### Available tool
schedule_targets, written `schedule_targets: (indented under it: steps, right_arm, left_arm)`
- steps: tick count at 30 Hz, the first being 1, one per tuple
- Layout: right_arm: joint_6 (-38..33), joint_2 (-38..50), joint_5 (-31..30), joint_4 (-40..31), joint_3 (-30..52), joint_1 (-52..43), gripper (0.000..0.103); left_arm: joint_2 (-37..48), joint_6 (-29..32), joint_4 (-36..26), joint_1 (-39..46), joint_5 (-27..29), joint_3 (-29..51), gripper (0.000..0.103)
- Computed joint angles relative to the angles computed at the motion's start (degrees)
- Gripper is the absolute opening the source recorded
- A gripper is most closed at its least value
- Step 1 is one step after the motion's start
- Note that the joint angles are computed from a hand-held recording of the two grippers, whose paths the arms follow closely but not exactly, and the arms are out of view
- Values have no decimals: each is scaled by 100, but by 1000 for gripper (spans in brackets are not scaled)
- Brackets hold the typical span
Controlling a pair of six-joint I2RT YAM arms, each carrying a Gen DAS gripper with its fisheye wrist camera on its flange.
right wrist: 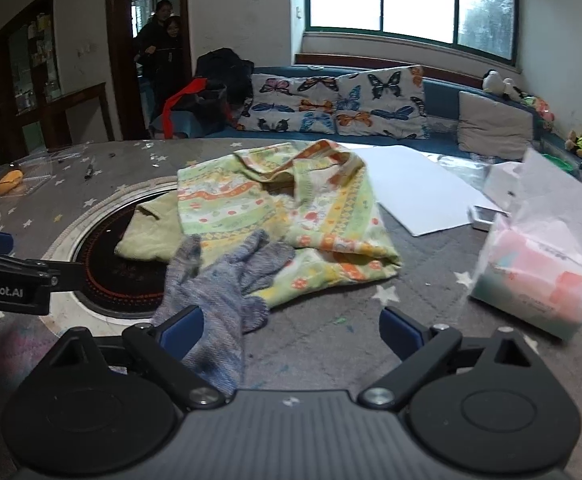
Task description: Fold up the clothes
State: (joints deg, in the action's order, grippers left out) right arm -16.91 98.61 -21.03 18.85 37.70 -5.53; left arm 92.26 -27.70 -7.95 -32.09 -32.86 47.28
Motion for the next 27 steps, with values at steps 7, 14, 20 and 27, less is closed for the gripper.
schedule_targets:
  steps: [7,14,20,27]
  right_arm:
    - [-21,298,-16,-8,205,351,86]
    - [-136,672,24,-225,530,483,57]
    - [-230,668,-157,-316,464,334,26]
    - [-332,501,-291,-207,268,210,12]
  left_arm:
    - [-23,-2,-5,107,14,-47,103]
    - [-62,-28,37,161,46,-123,103]
    - [-93,-74,99,183,74,-192,103]
    - [-185,-196,101,178,104,-236,103]
